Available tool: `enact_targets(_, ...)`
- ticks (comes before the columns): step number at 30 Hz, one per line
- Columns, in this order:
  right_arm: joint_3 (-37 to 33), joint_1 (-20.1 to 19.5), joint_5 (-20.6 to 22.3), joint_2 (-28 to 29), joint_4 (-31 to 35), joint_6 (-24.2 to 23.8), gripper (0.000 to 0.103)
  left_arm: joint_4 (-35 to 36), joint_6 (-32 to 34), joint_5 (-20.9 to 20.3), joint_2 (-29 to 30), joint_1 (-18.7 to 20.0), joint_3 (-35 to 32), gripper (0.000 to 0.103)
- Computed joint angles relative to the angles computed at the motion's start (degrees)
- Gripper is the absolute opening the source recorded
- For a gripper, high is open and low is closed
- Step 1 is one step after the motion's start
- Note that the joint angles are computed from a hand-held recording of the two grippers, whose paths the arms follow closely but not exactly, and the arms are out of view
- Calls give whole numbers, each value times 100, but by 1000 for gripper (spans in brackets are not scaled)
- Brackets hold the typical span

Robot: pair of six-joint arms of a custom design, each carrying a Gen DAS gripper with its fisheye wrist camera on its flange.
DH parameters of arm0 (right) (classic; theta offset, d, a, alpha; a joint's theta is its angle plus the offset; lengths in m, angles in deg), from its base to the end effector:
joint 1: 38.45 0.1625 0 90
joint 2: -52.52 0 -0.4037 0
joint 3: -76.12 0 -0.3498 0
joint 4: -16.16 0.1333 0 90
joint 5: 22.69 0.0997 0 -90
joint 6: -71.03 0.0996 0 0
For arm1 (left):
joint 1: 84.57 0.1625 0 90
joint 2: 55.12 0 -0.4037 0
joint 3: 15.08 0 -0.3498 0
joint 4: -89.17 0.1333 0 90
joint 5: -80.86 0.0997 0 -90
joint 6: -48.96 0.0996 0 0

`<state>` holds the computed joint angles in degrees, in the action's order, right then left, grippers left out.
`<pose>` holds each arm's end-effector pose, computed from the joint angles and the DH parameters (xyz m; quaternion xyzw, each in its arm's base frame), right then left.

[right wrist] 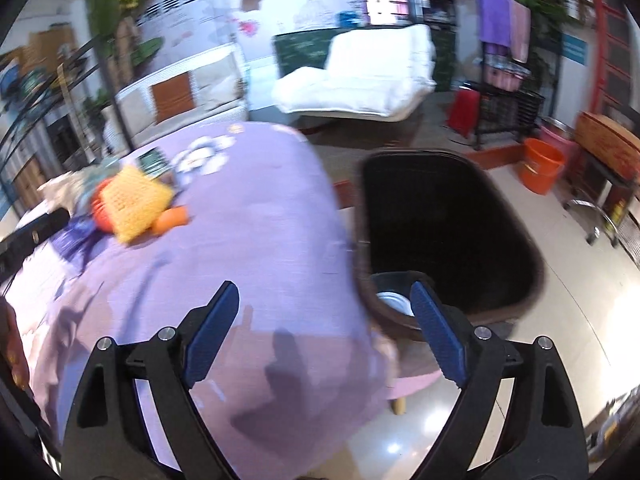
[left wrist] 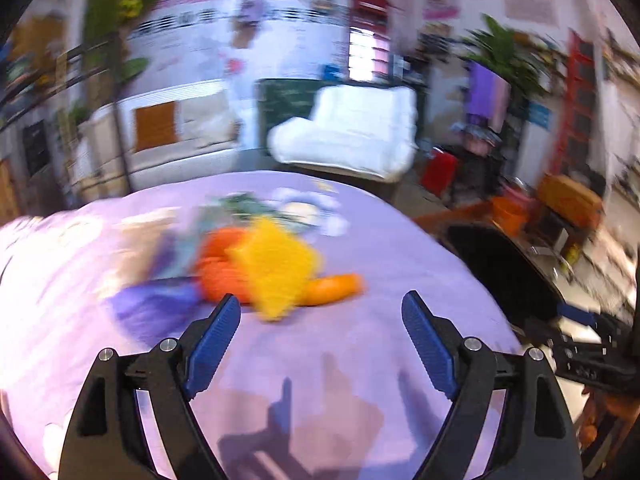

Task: Collect trash
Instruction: 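Move both tools back over the table toward the remaining trash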

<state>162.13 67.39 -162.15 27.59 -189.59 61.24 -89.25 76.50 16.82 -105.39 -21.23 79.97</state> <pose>0.2317 -0.6055 0.0704 -0.0083 -0.8294 0.4361 0.3491 -0.1292 -0.6516 0.2306 0.3378 0.8433 -0.3606 0.2113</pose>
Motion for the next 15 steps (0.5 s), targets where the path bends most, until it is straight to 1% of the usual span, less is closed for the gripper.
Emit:
enact_targets(1, -105, 29, 64, 46, 126, -14, 87, -96, 41, 23, -59, 59, -11, 82)
enact_targets(3, -305, 80, 230, 128, 408, -2, 87, -322, 263, 255, -29, 145, -158, 82)
enact_targets(4, -409, 106, 304, 181, 512, -13, 87, -275, 372, 397, 16, 200, -318, 79)
enact_targets(5, -532, 133, 366, 226, 644, -36, 87, -212, 428, 496, 55, 258, -449, 73)
enact_targets(6, -660, 158, 426, 282, 783, -67, 87, -102, 448, 584, 102, 321, -623, 69)
enact_targets(7, -786, 179, 483, 341, 918, -92, 87, 71, 416, 645, 153, 381, -822, 68)
enact_targets(8, -908, 202, 543, 399, 1040, -105, 87, 231, 369, 630, 177, 443, -961, 66)
enact_targets(10, -1137, 242, 665, 499, 1293, -108, 87, 676, 258, 619, 232, 566, -1271, 65)
enact_targets(11, -1244, 262, 707, 548, 1400, -122, 87, 784, 267, 635, 259, 585, -1357, 64)
enact_targets(13, -1494, 312, 745, 682, 1598, -157, 87, 1145, 368, 682, 388, 626, -1661, 64)
enact_targets(15, -1640, 344, 773, 754, 1758, -180, 87, 1336, 458, 789, 557, 618, -1942, 63)
